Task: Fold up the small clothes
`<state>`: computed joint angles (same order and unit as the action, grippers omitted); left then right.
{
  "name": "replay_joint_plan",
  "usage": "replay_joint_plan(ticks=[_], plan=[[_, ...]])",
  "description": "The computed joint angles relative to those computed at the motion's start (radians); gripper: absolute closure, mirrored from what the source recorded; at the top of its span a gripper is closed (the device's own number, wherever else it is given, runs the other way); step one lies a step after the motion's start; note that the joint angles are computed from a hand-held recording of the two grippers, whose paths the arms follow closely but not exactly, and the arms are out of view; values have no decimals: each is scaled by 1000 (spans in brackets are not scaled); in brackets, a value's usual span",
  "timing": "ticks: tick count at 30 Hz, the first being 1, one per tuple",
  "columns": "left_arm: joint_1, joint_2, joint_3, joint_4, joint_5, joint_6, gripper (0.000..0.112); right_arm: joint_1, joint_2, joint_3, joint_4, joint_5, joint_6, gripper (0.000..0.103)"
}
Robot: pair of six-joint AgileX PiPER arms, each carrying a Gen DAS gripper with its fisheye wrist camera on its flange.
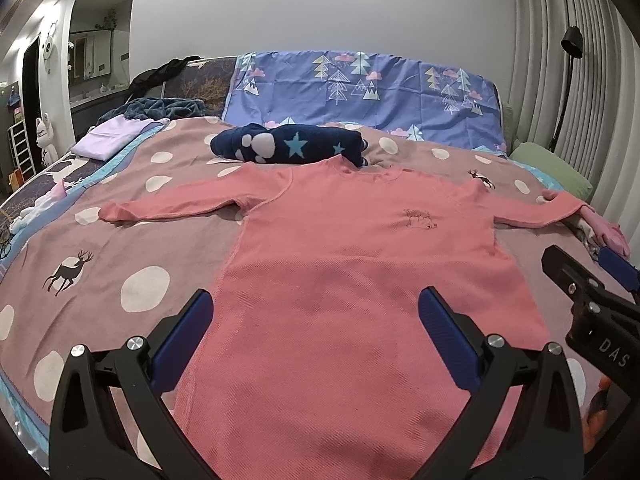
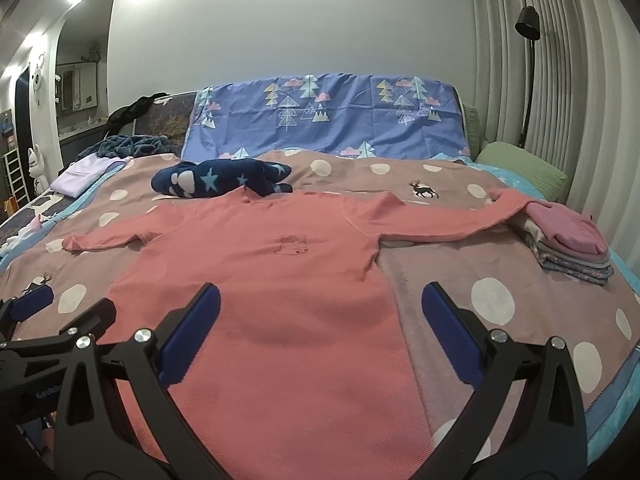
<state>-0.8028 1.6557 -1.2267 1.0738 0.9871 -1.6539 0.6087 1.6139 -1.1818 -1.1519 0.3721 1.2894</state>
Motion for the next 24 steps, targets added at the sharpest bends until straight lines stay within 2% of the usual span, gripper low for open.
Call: replay_joint_plan(ticks=[8,15,20,23,24], plan=[[53,-12,26,4,-67,10,11,0,46,-60,66,11,-80,2],[131,-16,28,-15,-129,65,11,-5,119,-157,151,44,-253,2],[240,-27,50,-35,-246,129,11,-33,188,-266,321,61,-450,2],[357,-39,88,-27,-336,152,11,-52,248,-353,433,83,-574,2],[397,-38,89,-42,-356,176,14,-58,277,-394,482,96,-627,2]])
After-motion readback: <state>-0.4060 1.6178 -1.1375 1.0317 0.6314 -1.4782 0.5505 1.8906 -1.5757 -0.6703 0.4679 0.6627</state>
